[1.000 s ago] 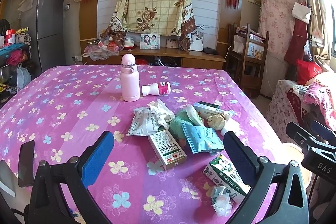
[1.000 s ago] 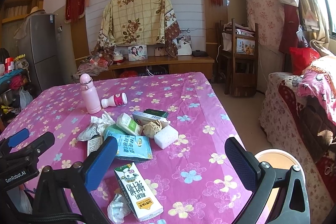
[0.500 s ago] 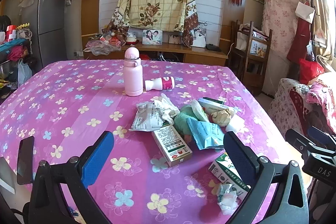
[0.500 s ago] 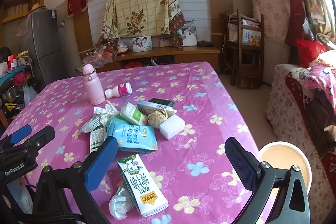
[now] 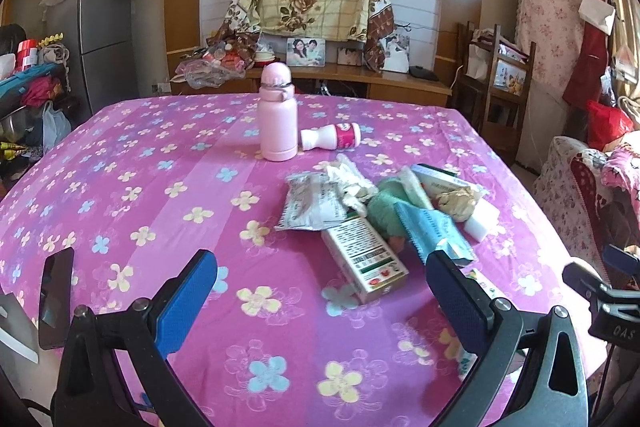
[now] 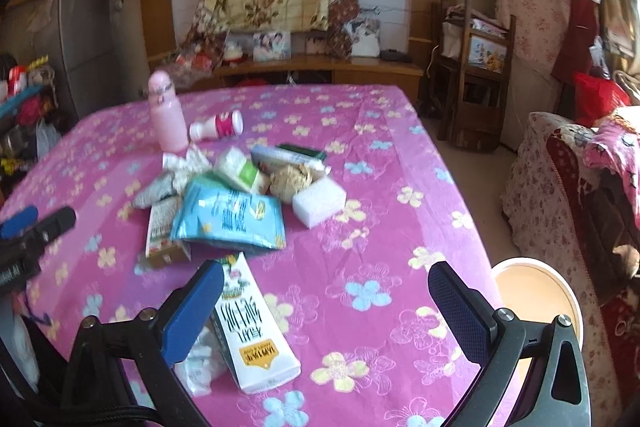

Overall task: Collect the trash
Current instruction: 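Move both tools over the table toward the pile of trash, then grasp the white milk carton with the right gripper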

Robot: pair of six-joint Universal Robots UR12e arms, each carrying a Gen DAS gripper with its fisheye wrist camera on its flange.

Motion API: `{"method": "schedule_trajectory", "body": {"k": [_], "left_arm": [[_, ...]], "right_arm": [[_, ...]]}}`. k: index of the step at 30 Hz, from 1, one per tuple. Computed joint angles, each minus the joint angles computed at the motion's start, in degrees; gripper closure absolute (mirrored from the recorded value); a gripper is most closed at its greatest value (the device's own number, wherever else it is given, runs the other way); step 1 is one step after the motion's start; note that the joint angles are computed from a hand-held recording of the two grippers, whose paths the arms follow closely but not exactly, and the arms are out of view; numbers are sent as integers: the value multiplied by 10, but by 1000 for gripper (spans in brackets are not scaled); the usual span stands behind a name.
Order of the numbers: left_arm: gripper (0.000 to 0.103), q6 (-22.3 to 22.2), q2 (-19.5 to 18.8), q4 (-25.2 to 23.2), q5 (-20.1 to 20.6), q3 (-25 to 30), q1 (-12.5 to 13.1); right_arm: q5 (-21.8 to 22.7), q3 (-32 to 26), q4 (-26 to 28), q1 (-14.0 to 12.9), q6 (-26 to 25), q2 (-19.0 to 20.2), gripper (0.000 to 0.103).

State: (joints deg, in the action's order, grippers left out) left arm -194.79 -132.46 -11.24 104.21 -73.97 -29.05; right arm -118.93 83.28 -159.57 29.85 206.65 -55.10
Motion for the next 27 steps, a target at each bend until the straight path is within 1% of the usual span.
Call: {"method": "schedule_trajectory", "body": {"k": [4,6,8,10,13,16,18,21,24,27], "left_arm": [[0,0,-1,-29,-4,2,9],[0,0,-3,-44,-5,5,12],[0,4,-6,-54,-4,10,14],[0,7,-11,-71,-1,20,15],[0,0,-22,-105,-18,44,22],[0,-11,-35,-129,-28,70,29],[0,-13,-45,-145,-35,90,32],[0,-14,-63,-170,-41,123,34],[0,-4,-84,-198,-43,162,36],[0,7,-98,-221,-46,189,37]], "right_arm": [[69,1,20,-12,11,1,0],[108,-6,49,-20,28,3,0],[139,-16,75,-25,33,8,0],[164,-18,70,-29,26,12,0],[176,-22,58,-31,18,18,0],[183,-27,48,-33,12,21,0],[199,-29,39,-37,7,24,0],[219,-47,45,-43,-4,34,0],[235,-67,46,-47,-13,44,0],[239,-92,71,-49,-28,54,0]]}}
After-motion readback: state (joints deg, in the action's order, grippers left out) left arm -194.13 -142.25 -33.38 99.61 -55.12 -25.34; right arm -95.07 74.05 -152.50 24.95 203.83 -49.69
